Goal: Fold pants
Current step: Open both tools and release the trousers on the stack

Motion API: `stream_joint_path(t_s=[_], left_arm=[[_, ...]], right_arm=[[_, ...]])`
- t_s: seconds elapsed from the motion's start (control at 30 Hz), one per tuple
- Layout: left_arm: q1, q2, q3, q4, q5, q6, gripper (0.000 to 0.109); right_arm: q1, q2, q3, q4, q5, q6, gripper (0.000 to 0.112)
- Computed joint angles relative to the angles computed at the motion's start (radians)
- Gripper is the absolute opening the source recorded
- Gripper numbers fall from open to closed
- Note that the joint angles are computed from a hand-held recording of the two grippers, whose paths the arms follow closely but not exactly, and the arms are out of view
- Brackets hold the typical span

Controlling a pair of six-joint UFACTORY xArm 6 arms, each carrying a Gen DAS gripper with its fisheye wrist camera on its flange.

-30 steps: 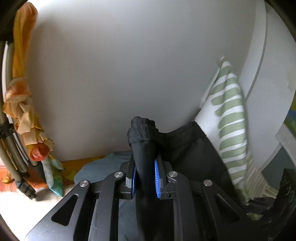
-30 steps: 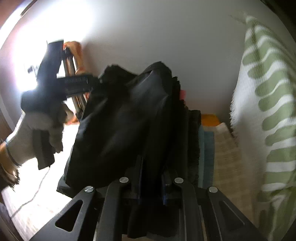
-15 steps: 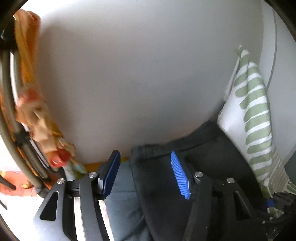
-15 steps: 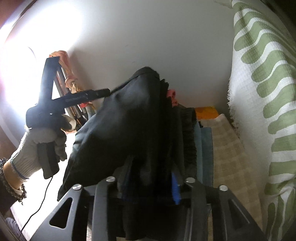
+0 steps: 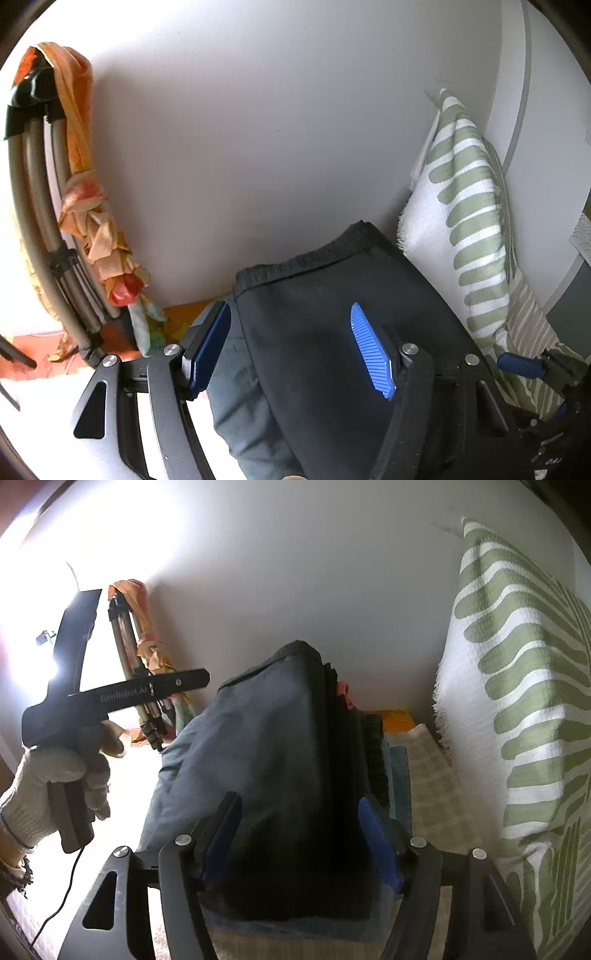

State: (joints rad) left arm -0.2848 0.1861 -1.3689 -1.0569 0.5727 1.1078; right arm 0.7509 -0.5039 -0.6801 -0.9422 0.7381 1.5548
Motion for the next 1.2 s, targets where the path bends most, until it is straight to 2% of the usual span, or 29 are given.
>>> stream_joint_path(t_s=[0.23,0.57,0.73,0.8,0.97,1.2], left_arm=[[0.015,-0.074,0.074,-0.002,0.023,-0.010,0.070],[0.043,-0.192,0.163,-0.016,0.058,0.006,0.074],[0.060,-0.279,0.235,-0.018,0.083,0.028,0.074],[0.071,-0.312,0.263,-0.017,0.094,0.038,0.079],[0.118,-0.402,0.335,-0.026,0.143,0.071,0.080],[0.230,-0.523,0.434,-0.036,0.238,0.124,0.081]], right_arm=[[0.101,0.001,-0.046,-0.005,0.121,0.016,0.075],[0.215,0.015,-0.096,-0.009,0.226,0.075,0.076],[0.292,0.023,-0.136,-0.019,0.313,0.107,0.078],[0.325,0.033,-0.157,-0.028,0.344,0.119,0.079],[0.415,0.081,-0.230,-0.047,0.437,0.145,0.084],[0.545,0.183,-0.355,-0.072,0.563,0.196,0.090]])
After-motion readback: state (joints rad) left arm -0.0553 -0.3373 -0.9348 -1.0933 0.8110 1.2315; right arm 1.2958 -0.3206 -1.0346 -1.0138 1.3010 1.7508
